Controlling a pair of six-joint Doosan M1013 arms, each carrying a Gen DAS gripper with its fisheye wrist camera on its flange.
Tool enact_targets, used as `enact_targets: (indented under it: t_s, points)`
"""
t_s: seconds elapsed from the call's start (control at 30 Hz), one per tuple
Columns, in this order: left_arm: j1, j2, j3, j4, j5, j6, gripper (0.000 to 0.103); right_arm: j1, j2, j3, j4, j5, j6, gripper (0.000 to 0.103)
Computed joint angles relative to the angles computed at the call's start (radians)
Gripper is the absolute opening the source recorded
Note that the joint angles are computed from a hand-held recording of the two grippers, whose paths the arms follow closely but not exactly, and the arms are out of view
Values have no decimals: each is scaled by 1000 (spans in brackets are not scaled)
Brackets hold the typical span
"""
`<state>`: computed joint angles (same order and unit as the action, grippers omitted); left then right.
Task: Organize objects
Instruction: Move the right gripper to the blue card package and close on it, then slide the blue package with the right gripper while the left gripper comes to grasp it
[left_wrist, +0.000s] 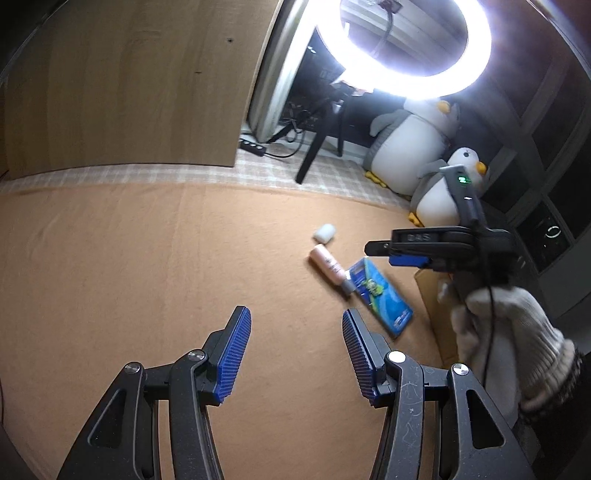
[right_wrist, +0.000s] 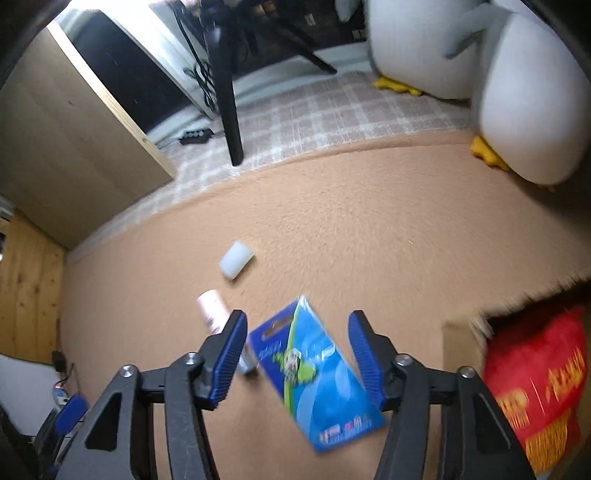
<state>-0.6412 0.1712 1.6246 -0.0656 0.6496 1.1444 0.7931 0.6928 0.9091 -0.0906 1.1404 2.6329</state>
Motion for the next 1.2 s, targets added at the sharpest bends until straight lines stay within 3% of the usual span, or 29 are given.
enact_targets:
  t_s: [0.23,0.47,0.87,1.1,1.2]
  points:
    - [25,-29,43,-8,-12,-14,56,0,99,-157,-44,199,-53,41]
    - [41,-47,66,-42,-23,14,56,22,89,-141,-59,244,-58,40]
    - [48,-83,123,-117,-19,100,56,78,-30,59,11,97,77,41]
    - [57,-111,166,-122,-10,116,56,110,-63,123,118,-36,127,41]
    - [63,-123,185,-134,1,118,56,126,-83,167,168,-131,134,41]
